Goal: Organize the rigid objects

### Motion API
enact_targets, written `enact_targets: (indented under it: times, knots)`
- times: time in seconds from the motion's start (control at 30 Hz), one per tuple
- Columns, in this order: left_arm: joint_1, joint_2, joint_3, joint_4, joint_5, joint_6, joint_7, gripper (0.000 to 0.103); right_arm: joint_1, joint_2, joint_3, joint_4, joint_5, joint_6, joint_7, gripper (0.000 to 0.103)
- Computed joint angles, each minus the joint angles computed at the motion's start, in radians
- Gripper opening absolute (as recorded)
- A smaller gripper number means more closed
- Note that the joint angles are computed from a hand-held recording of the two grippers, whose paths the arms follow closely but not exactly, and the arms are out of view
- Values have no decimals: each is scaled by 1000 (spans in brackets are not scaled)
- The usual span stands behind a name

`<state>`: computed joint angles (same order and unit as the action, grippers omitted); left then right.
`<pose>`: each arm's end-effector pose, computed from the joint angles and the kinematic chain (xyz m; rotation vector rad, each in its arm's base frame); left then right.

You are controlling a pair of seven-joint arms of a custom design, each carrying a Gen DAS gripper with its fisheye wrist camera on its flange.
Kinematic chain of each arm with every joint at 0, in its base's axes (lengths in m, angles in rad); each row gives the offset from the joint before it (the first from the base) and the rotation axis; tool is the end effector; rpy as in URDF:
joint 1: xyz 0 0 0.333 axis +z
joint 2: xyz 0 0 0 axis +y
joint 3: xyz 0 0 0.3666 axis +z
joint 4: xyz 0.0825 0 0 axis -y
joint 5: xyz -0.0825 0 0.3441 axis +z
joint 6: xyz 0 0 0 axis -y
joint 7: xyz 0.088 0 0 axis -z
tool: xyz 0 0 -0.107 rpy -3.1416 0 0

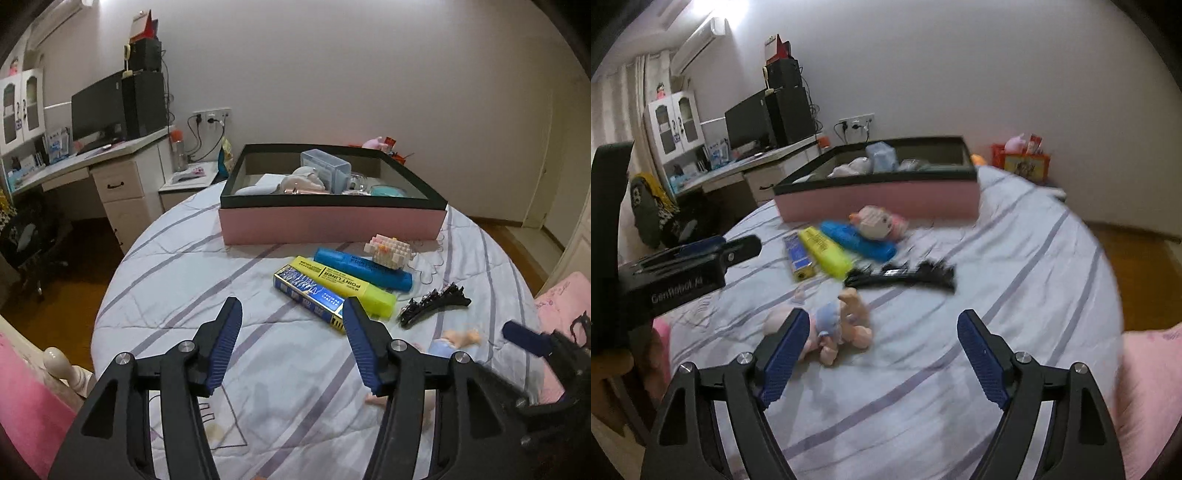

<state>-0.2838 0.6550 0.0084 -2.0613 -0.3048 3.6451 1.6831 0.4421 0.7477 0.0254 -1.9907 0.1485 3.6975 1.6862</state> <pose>0.6251 -0.1375 0.2982 -1.6443 1.7320 -0.8865 0.5971 0.2759 0.2714 -1.7138 1.4453 -0.5490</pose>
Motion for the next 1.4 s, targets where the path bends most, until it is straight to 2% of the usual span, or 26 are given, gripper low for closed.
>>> enact_targets:
  times: [0.07, 0.1, 0.13, 0.23, 0.3, 0.43, 0.47, 0.53, 0.63, 0.73, 0.8, 0.87, 1.0, 1.1, 1.27, 1.4]
  knots:
    - [-10, -7, 12, -13, -11, 10, 8, 64, -1, 2, 7, 6, -12, -14, -1, 84]
    - [-15, -10, 18, -17, -17, 7, 14, 71, 10, 3, 3, 1, -9, 13, -5, 84]
    - [-14, -15, 18, -26, -20, 12, 16, 72, 4, 0, 11, 0, -24, 15, -9, 85]
    - [2, -21, 10, -35, -22, 12, 11, 72, -30, 14, 47, 67, -95, -121, -15, 86]
    - [-3, -21, 16, -37, -28, 11, 17, 72, 4, 32, 22, 100, -86, -143, -24, 86]
    - [0, -21, 17, -32, -23, -7, 24, 72, 60, 62, -32, 191, -63, -270, -38, 86]
    - [-3, -21, 20, -27, -24, -14, 26, 73, 60, 67, -33, 200, -64, -277, -37, 82]
    - [0, -19, 16, -16, -13, -23, 28, 75, 46, 66, -22, 204, -79, -286, -41, 82]
    - [-8, -11, 22, 14, -5, -47, 35, 78, -22, 56, 44, 175, -120, -257, -43, 82]
    - [-14, 7, 22, 70, 14, -94, 35, 79, -30, 26, 30, 118, -114, -216, -33, 82]
    - [-8, 26, 7, 124, 43, -136, 26, 79, -26, 4, 4, 81, -94, -184, -27, 82]
    - [-21, 51, 14, 188, 66, -191, 17, 80, -53, -12, 10, 54, -92, -143, -17, 82]
    - [-94, 126, 92, 348, 97, -322, -21, 81, -88, -21, 1, 58, -87, -135, -10, 82]
    - [-152, 191, 175, 479, 112, -437, -86, 81, -139, -13, 20, 90, -110, -153, 2, 82]
    - [-168, 297, 229, 684, 179, -622, -172, 81, -235, 25, 81, 166, -172, -197, 25, 82]
    - [-144, 340, 204, 771, 230, -694, -204, 83, -297, 64, 135, 237, -224, -238, 36, 82]
